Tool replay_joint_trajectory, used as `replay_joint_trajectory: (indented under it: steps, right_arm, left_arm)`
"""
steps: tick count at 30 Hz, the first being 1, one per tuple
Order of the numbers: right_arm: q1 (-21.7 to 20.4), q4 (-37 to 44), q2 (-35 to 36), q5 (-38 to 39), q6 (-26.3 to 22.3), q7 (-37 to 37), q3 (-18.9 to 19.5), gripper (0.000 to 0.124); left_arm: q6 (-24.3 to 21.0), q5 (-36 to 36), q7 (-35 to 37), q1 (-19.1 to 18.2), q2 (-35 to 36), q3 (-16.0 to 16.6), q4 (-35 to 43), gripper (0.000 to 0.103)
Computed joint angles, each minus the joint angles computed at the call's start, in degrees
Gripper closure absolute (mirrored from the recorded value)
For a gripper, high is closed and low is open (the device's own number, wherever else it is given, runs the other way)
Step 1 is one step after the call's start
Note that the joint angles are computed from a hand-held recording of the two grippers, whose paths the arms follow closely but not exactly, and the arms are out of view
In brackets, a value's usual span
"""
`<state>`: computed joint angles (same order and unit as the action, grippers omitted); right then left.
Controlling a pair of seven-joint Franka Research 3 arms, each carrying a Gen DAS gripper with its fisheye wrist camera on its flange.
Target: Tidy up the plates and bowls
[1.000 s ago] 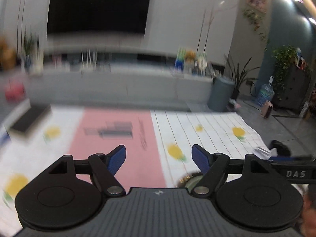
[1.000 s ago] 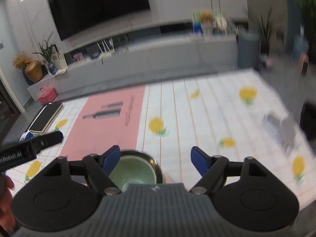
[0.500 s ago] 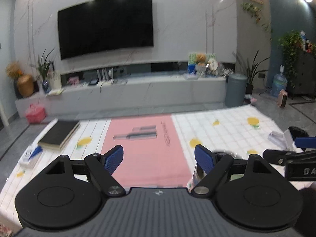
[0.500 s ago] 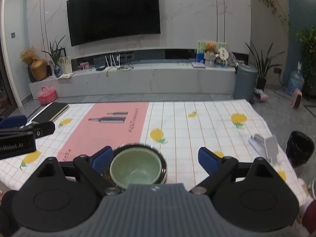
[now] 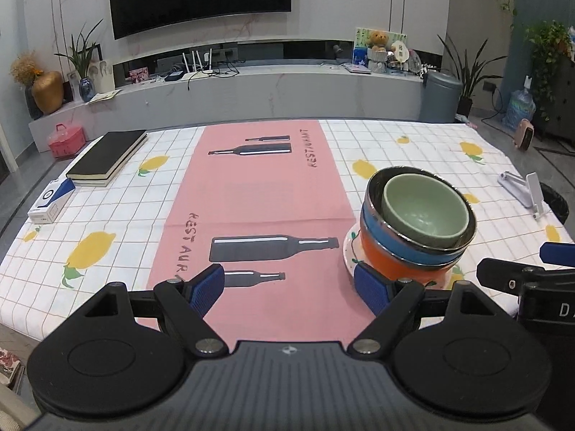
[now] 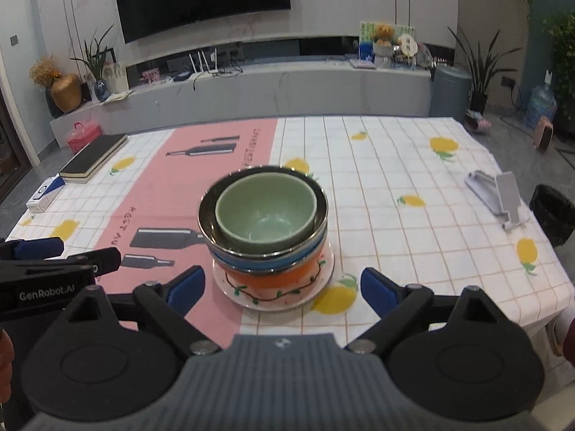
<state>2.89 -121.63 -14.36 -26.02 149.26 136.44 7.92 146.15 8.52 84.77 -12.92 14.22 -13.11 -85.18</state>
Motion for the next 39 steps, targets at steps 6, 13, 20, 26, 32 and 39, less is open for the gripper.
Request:
replay_joint_trajectory:
  steps: [6,13,20,26,32,39]
  right_arm:
    - [0.2,0.3,1.1,-0.6,0.0,0.1,-0.2,0.032]
    - [0.7,1.0,2.0,0.5,-0.6,-0.7,-1.0,0.032]
    - [1.2,1.6,2.6,1.2,-1.0,-1.2,-1.4,0.032]
    - [1.5,1.9,2.9,1.1,-1.1,-1.5,-1.6,0.032]
    - [1.6,2.3,3.2,0.7,-1.7,-1.3,-1.6,0.032]
    - [2.0,2.4,3.4,0.5,-2.0,-1.3,-1.7,0.032]
  left_arm:
    - [-1.2,0.4,-0.4,-0.4,1.3,-0.1,1.6,0.007]
    - [-2.2,2.1,-1.3,-1.0,2.0,0.3,2.6,0.007]
    - [-3.2,2.3,-1.6,-1.0,2.4,0.4,3.4,0.007]
    - [-3.1,2.1,-1.4,-0.9,2.5,0.3,3.5,0.007]
    - [-3.5,1.6,-1.3,-0.8,2.7,0.2,3.9,0.007]
    - [-3.5,1.8,-1.2,-0.8,2.8,0.3,3.9,0.007]
